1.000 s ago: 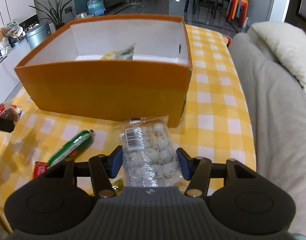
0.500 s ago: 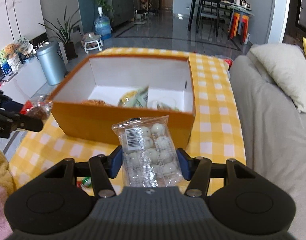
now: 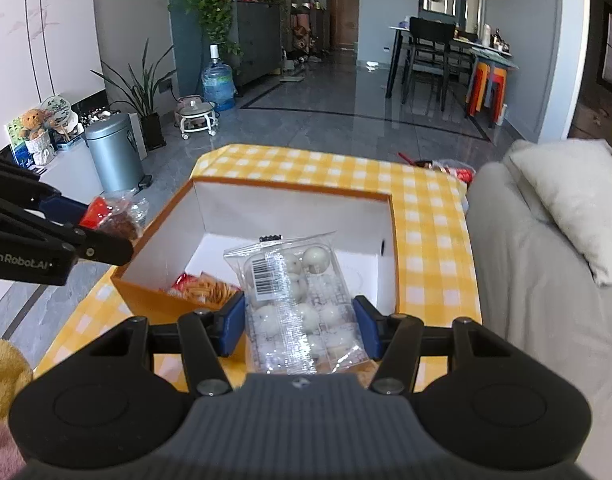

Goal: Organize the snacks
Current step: 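Carry the red-wrapped bag with the left tool while the right tool carries the candy bag into the box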

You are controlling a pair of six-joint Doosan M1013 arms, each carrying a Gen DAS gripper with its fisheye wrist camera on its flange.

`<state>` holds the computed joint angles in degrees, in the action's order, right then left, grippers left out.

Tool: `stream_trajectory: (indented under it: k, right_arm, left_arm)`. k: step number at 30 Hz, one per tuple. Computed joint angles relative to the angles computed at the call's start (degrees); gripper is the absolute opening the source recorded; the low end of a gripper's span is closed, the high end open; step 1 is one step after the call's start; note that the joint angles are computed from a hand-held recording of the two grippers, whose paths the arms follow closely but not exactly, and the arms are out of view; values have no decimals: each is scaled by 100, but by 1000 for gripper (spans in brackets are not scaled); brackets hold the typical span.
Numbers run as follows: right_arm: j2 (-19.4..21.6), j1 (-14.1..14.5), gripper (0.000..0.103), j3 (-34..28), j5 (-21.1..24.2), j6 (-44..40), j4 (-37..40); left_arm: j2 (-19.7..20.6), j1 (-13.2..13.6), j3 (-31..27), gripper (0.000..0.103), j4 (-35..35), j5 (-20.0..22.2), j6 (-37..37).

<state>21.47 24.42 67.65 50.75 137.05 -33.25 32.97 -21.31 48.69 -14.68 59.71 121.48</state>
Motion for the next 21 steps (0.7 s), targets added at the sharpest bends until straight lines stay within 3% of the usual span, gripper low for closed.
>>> stream_trajectory:
  k: [8, 21]
  right_arm:
    - [316, -177, 55, -529, 202, -725, 325]
    - [1048, -491, 55, -1342, 962, -1624, 849]
  left_arm:
    - [345, -43, -561, 43, 195, 94, -178]
    - [1037, -118, -1378, 43, 764, 733, -472]
